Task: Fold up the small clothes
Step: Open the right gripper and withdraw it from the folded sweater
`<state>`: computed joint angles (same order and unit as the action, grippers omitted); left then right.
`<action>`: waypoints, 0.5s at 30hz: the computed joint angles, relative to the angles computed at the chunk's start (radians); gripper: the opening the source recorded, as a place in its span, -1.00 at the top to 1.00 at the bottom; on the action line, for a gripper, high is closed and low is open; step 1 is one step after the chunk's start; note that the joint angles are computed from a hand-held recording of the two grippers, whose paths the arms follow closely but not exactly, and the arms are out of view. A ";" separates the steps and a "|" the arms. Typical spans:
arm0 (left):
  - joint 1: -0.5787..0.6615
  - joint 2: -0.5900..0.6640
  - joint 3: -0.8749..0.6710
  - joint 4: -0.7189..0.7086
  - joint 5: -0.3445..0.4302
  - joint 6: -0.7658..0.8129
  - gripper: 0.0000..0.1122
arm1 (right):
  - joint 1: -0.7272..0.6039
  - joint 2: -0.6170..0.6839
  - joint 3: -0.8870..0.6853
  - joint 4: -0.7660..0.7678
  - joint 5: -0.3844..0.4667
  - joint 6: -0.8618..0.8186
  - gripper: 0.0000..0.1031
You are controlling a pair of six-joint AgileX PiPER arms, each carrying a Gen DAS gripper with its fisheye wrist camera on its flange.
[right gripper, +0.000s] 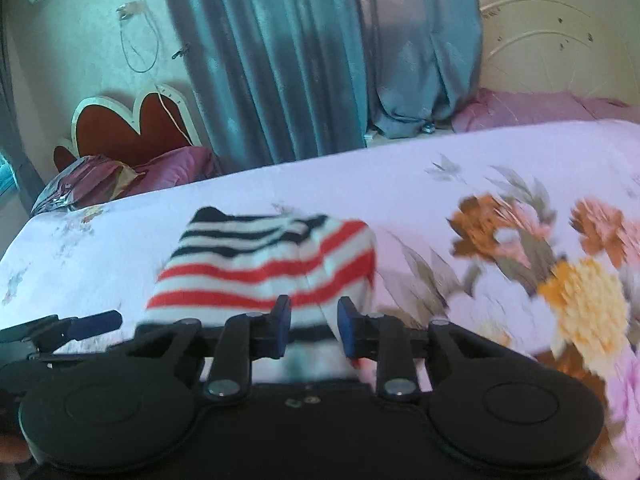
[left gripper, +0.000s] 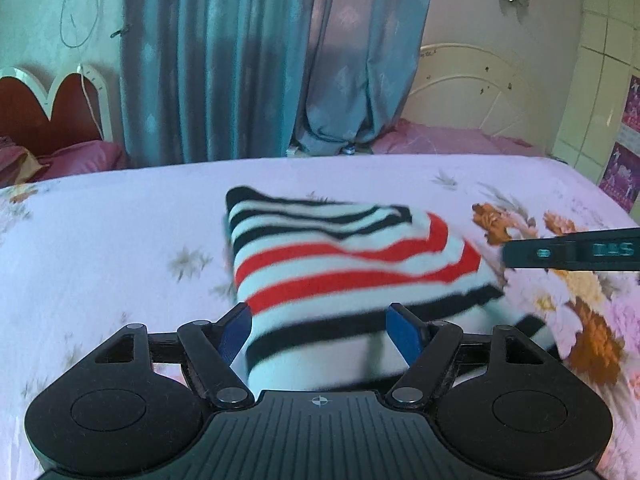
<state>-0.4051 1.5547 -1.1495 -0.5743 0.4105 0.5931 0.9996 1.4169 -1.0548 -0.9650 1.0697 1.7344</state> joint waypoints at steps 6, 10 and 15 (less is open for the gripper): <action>-0.032 0.117 -0.138 0.127 0.005 -0.151 -0.31 | -0.139 0.100 -0.090 0.026 -0.094 -0.111 0.52; -0.050 0.178 -0.172 0.227 -0.003 -0.242 -0.31 | -0.191 0.134 -0.066 0.049 -0.132 -0.112 0.53; -0.040 0.181 -0.100 0.118 -0.075 -0.099 -0.34 | -0.221 0.127 0.066 0.009 -0.233 -0.004 0.54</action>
